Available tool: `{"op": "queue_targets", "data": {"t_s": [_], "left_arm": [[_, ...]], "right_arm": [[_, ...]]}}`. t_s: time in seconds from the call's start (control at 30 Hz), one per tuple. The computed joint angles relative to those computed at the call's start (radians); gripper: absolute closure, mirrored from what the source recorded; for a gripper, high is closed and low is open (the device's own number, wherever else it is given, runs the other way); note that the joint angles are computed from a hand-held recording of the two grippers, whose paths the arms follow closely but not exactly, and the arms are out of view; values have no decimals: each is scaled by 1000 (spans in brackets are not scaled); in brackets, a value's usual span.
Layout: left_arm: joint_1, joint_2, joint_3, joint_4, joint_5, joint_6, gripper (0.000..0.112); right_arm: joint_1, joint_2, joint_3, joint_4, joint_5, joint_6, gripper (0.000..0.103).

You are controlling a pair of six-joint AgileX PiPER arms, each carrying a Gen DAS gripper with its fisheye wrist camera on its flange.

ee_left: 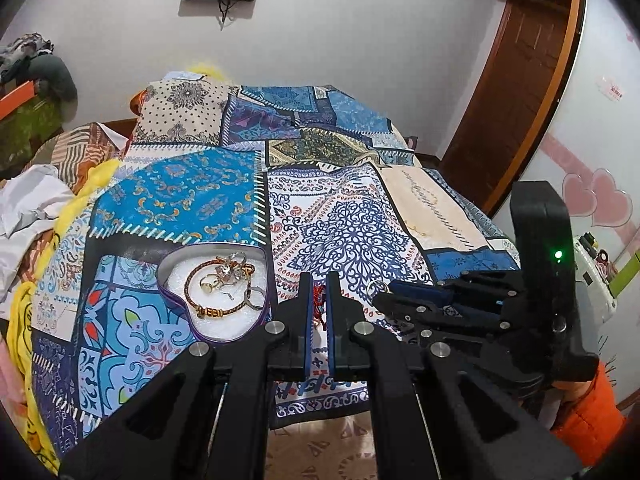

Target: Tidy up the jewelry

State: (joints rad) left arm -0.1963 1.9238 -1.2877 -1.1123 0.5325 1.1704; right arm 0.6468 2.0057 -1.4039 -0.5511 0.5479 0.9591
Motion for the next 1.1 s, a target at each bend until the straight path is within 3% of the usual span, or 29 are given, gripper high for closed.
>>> {"op": "queue_targets", "data": {"t_s": [0.07, 0.47, 0.9, 1.1], "left_arm": [[4, -12, 7, -6, 0, 7, 108], [57, -77, 27, -62, 1, 68, 108], [127, -72, -20, -133, -9, 132, 108], [157, -14, -79, -112, 1, 116, 108]], "right_arm": [[2, -5, 4, -9, 1, 9, 94], [37, -60, 9, -130, 15, 139, 94], [80, -33, -141, -228, 30, 170, 94], [75, 47, -255, -167, 11, 99, 94]]}}
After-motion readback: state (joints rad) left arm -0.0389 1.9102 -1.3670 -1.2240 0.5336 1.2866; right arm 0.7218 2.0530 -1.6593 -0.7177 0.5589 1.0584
